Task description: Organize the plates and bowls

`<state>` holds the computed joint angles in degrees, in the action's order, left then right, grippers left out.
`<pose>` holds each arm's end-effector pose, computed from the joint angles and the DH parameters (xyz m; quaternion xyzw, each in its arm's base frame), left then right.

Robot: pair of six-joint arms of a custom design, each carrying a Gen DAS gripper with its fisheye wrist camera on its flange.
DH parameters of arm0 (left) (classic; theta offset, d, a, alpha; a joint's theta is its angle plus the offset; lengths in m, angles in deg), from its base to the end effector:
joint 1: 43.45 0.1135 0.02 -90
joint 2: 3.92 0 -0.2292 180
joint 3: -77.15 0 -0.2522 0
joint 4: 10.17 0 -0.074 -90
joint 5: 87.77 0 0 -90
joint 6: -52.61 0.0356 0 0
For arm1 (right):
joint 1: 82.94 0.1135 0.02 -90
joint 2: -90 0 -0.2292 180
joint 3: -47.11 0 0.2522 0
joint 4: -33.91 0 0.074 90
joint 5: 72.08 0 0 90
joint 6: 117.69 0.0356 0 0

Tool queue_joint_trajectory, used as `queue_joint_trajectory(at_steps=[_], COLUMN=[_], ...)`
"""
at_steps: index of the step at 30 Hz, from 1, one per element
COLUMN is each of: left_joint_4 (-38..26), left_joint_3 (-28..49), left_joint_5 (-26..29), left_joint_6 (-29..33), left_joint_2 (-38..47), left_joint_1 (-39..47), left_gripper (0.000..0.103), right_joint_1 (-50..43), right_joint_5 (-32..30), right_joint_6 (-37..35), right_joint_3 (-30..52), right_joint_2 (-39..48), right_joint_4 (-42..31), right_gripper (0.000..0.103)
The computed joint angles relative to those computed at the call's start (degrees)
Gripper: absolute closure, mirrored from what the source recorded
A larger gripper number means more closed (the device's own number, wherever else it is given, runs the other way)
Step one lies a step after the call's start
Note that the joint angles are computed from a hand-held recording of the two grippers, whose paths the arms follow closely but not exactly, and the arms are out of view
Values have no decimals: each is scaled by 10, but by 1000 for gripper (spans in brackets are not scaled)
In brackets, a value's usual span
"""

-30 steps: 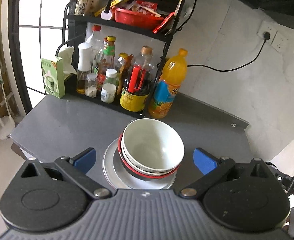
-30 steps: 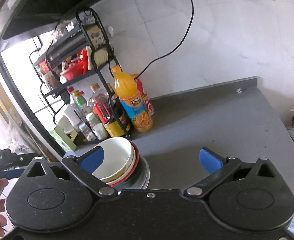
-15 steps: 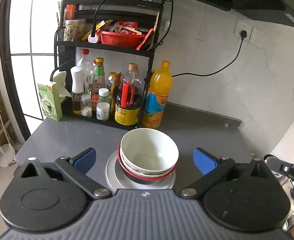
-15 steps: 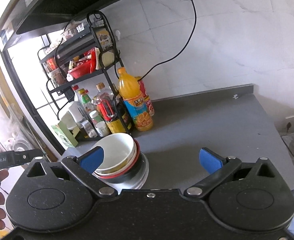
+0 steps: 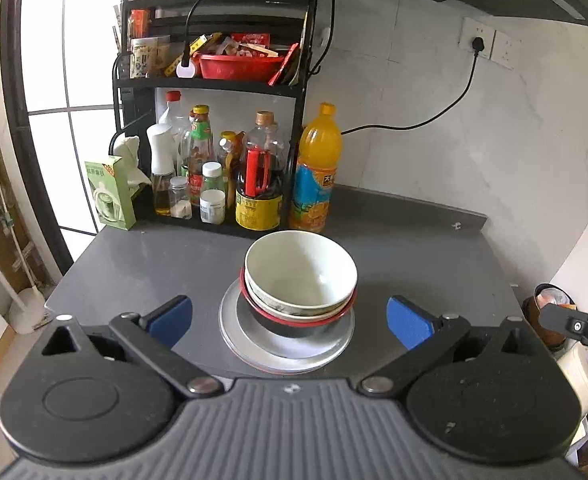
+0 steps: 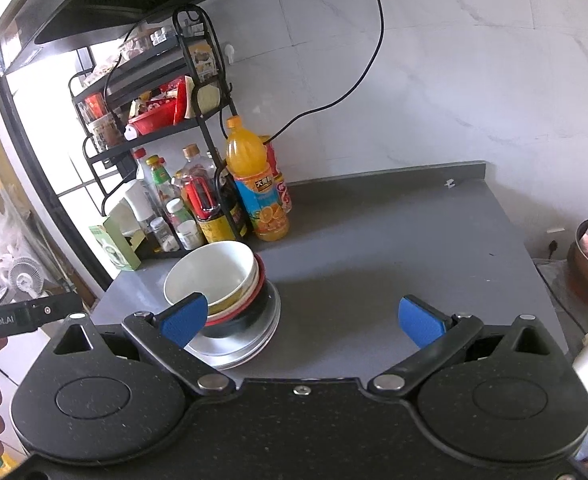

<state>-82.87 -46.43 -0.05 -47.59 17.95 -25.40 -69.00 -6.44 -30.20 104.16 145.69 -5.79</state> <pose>0.0958 0.0327 0.2742 -0.2279 0.8699 0.0478 0.4349 0.2162 0.0688 0.2428 -0.2168 0.8576 0.2314 0.4049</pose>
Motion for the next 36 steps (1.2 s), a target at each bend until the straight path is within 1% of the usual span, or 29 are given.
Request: queue_joint_trajectory(at_steps=[4,7,11,15,19,23,28,30,36], left_joint_4=[-10,-18,-31,-44,-69,-107,-153,-175,-216], left_joint_3=[-1,-5,-14,-14,-1,12,20,25,31], left_joint_5=[-34,-62,-135,-165,-208,-275,-292,-307,-330], left_joint_6=[-5,-22,-65,-105,-155,-222,-299,-329,-378], left_joint_2=[-9,-12,-15,-14,10,25,26,32,24], left_joint_1=[-37,-80,-176,-227,-285,-368,-424,-446,-469], left_gripper=[0,0,0,0,0,0,0,0,0], right_joint_1=[5,7,0,-4,-16,-21,-34,-35,-39], right_joint_5=[10,16,15,22,20,24,8,5,-7], right_joint_6=[-17,-18,-22,-40,-51,-66,-85,-92,-111], right_joint_3=[-7,-8,-11,-17,-13,-13,-8,-6,-1], right_joint_2=[-3,-5,-11,-21,-22,-33,-43,-46,-44], right_joint_4=[-8,-16,-35,-53,-78,-91,-107,-114,-136], right_gripper=[0,0,0,0,0,0,0,0,0])
